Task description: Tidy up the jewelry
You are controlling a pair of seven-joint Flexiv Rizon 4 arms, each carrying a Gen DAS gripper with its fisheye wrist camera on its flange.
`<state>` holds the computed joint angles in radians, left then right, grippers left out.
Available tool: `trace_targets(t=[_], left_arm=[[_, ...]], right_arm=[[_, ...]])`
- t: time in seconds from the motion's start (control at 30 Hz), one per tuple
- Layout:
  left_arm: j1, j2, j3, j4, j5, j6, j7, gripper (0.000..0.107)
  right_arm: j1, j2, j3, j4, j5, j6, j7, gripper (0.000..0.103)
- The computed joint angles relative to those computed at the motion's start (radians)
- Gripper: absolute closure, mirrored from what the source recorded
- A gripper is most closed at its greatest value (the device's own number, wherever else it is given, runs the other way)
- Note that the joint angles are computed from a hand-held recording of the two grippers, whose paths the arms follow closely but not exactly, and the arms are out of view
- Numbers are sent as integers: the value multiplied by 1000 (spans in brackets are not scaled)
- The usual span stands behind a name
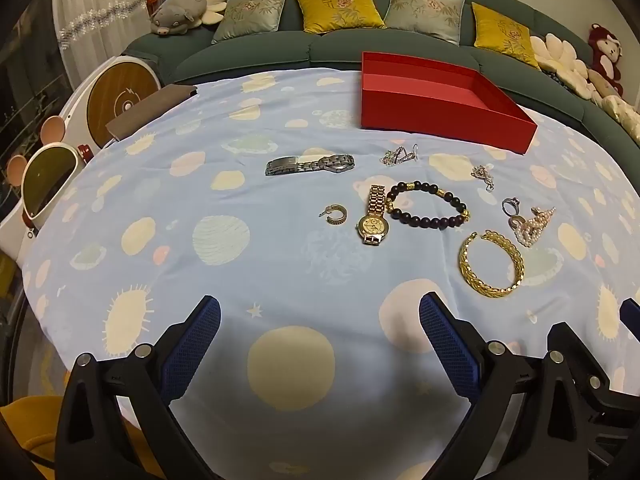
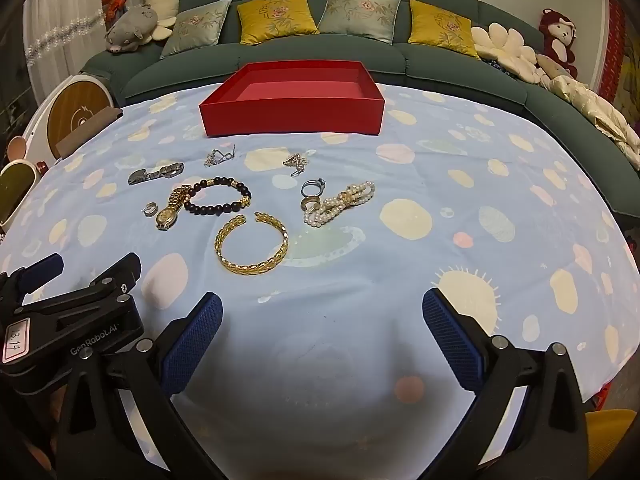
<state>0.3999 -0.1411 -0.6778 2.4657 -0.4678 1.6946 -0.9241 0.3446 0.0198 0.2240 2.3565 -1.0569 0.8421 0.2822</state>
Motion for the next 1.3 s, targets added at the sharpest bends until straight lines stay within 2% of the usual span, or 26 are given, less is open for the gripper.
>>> trace_targets(t=[0.2,0.23,0.4,0.47,0.73,0.8,1.3], left_arm=[[-10,7,1,3,-15,-5,3,10],[18,2,-32,7,-36,4,21,10],[23,2,-30,8,-1,6,-7,10],[59,2,-64,8,-2,0,-6,10],[50,-7,-44,-2,33,-2,-29,10],[71,-4,-68,3,26,-4,-26,10],[44,-13,-41,-7,38,-6,-32,10]], right_arm=[[-1,0,-1,0,0,2,0,5],[-1,0,-1,0,0,2,0,5],[-2,0,-1,0,-1,4,1,5],[-2,0,-1,1,-1,5,2,5],[-2,-1,-1,0,-2,4,2,5],[-2,-1,-1,0,-3,5,2,5],[-4,-1,-2,1,-5,8,3,5]])
